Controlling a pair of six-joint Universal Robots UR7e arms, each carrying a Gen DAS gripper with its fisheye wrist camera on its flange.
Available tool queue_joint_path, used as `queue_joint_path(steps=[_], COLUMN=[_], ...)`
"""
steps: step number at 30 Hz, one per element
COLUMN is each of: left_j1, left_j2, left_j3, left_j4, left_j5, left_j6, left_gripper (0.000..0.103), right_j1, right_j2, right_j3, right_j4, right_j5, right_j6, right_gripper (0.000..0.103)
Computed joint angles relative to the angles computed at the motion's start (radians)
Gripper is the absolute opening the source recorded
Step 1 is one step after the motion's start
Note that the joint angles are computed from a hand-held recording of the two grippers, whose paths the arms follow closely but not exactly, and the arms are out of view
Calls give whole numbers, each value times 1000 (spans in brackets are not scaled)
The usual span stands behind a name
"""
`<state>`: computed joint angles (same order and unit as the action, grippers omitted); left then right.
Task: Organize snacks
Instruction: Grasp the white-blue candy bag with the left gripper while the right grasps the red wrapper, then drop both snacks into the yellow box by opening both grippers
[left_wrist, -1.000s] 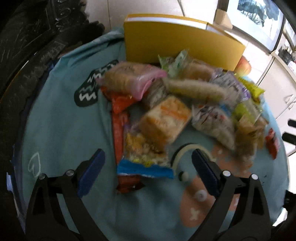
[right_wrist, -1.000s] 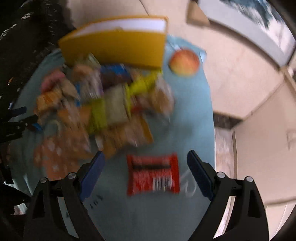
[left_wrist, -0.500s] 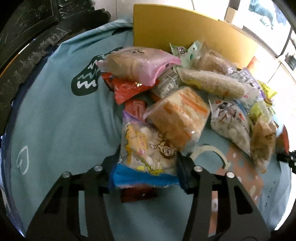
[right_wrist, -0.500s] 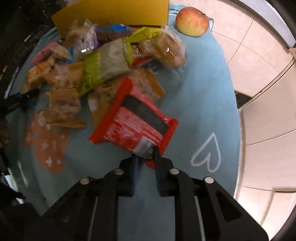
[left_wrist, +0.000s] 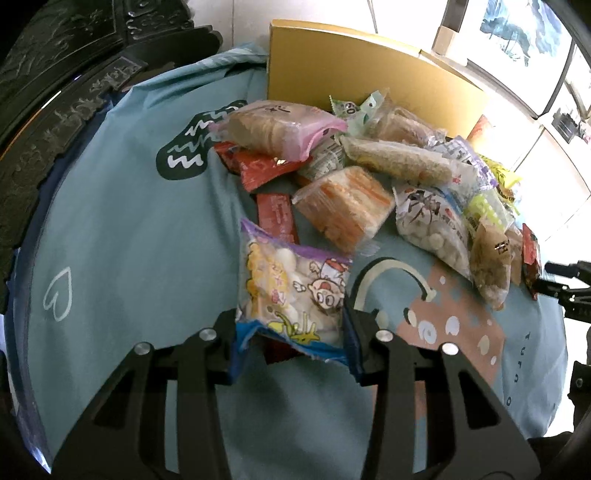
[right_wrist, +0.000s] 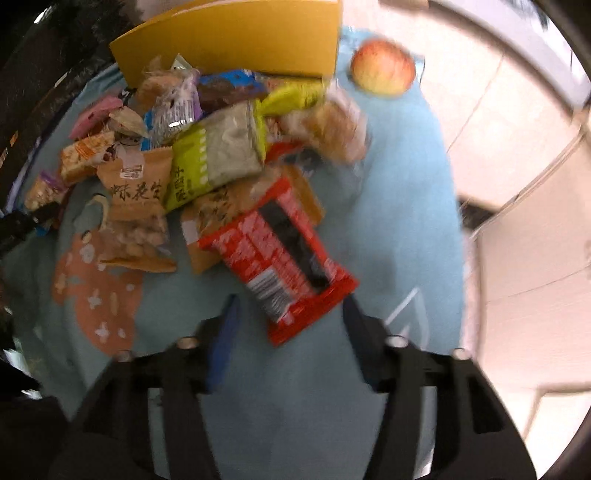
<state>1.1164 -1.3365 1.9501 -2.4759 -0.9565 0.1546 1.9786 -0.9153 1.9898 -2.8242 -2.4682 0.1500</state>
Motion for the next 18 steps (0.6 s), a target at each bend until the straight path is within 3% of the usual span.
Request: queue_joint_path(steps=[5,7,8,9,13,18], left_j1=[4,3,2,1,0,8], left_j2=[5,6,5,4,-2,25], left_j3=[-7,-7,-5,-4,8,5], left_j4=[15,19,19,18,7,-48], left_j5=[1,0,-1,-3,-5,-1], left_j6=[-1,-1,1,8,31,67], left_gripper=[42,42,42,42,42,43], right_j1=[-19,-58,-82,-91,-92,-61], right_j2=[66,36,8,-16,-70,-109], right_j3=[-81,-63,-52,-48,-13,15], right_j4=[83,56,63,78,64,72], right_j5=[-72,7,92,135,223,263], right_j6=[-135,-146,-110,-91,-44,-14], right_gripper=[67,66,50,45,45,45])
